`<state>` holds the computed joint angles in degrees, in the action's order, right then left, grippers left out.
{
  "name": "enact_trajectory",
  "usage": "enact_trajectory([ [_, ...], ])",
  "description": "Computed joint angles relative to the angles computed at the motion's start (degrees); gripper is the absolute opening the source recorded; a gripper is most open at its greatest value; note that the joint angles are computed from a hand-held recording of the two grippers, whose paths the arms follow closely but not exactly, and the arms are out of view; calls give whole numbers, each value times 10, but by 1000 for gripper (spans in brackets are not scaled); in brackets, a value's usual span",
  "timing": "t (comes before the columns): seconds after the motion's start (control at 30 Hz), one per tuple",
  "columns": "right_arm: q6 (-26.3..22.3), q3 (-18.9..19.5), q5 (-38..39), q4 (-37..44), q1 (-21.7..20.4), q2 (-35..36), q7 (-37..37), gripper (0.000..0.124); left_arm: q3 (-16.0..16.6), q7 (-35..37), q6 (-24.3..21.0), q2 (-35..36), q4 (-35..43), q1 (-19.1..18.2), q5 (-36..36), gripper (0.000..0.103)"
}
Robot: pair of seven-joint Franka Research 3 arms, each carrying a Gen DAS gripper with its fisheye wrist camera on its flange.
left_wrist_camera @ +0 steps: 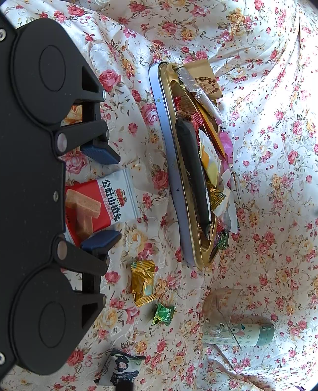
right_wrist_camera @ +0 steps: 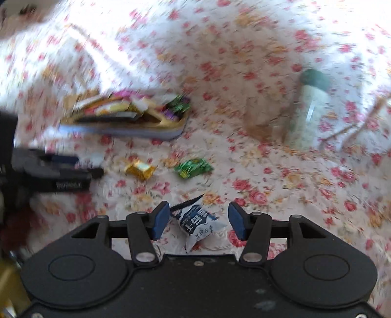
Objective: Organize snacks
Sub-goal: 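Lift and carry the red packet and white-blue packet over the gold tray with both tools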
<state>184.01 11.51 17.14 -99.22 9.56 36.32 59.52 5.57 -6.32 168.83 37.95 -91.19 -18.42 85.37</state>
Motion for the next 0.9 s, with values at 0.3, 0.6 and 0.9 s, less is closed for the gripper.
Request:
enact_trajectory([
  [0.3, -47, -69, -12, 69, 53, 54, 25, 55, 1, -1, 1, 0, 0, -1, 0, 65],
  [0.6, -75, -58, 22, 82, 43, 56, 82, 34, 2, -8, 1, 0, 1, -1, 3, 65],
  [0.9, -93, 36, 107, 32, -43, 14, 99, 34, -12, 27, -11, -12, -16, 7, -50, 50],
])
